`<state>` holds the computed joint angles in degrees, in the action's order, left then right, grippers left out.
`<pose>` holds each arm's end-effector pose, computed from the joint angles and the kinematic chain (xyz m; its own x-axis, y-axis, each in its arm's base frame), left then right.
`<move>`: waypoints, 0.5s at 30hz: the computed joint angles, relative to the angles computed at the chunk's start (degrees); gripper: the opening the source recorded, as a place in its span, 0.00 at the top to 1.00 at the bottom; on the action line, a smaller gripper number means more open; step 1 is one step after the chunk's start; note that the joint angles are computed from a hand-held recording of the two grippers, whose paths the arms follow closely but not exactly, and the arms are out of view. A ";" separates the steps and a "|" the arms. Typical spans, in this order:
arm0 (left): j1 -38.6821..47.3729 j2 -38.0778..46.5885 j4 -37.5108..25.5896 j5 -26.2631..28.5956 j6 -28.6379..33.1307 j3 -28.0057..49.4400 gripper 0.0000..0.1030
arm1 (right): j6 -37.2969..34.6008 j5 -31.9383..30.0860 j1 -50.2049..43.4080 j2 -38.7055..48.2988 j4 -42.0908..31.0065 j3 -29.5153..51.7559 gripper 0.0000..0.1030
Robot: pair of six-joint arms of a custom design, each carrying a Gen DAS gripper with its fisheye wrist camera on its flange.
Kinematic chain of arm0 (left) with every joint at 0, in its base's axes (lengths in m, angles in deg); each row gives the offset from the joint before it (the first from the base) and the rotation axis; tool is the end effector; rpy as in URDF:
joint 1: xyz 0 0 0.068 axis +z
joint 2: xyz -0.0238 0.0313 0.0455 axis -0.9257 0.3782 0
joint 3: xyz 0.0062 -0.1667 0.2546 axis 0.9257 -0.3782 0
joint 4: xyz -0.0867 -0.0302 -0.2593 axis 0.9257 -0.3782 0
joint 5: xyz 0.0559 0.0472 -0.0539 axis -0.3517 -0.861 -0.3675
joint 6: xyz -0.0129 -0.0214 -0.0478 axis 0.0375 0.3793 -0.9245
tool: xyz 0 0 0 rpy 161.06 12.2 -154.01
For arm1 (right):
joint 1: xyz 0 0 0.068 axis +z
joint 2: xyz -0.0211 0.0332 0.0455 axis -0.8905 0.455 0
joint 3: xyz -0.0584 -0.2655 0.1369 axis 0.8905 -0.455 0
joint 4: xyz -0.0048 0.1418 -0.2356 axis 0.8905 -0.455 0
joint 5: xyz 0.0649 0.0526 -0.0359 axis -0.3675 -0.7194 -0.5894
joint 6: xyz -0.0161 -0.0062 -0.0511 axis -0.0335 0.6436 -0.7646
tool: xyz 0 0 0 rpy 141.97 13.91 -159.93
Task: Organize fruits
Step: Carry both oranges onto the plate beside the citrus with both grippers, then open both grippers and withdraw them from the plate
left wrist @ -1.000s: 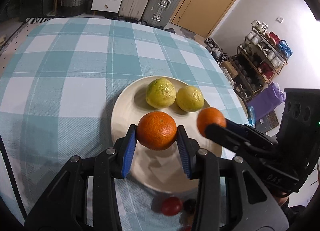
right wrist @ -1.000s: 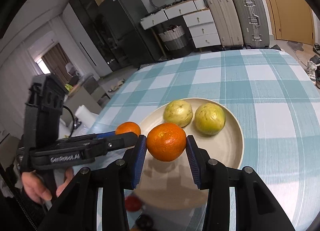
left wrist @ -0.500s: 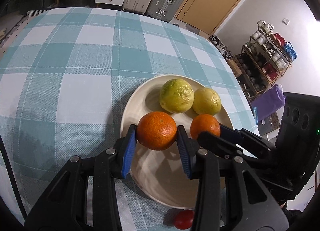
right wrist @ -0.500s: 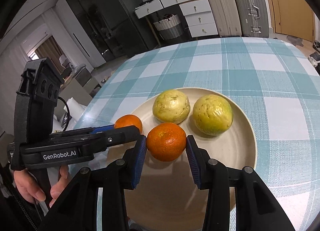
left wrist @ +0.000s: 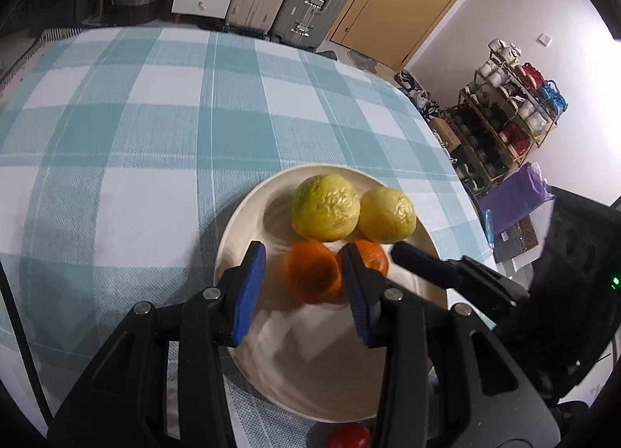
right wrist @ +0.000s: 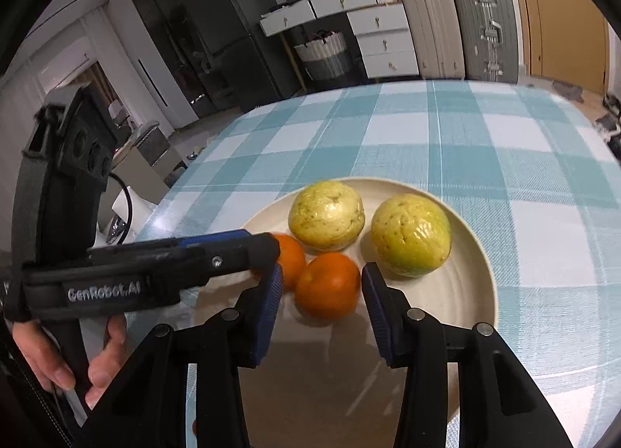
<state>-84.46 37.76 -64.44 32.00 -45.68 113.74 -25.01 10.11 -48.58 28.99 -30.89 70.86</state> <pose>0.3313 -0.1154 0.1973 -0.8399 0.1739 -0.5141 0.4178 0.8118 -0.4079 0.1788 0.0514 0.1938 -0.7389 0.1469 -0.6576 -0.1158 0.9338 0.3387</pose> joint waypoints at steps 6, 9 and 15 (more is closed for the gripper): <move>0.81 -3.33 -0.50 -0.44 -0.27 -1.42 0.64 | 0.00 4.11 1.93 -8.11 -2.48 -0.79 0.34; 0.79 -5.83 -1.08 -1.85 -0.03 -2.70 0.64 | 0.34 3.53 0.96 -10.91 -4.95 -0.89 0.33; -0.74 -12.65 -2.78 -5.93 1.65 -6.22 0.64 | 2.19 5.01 0.47 -18.77 -10.63 -1.49 0.30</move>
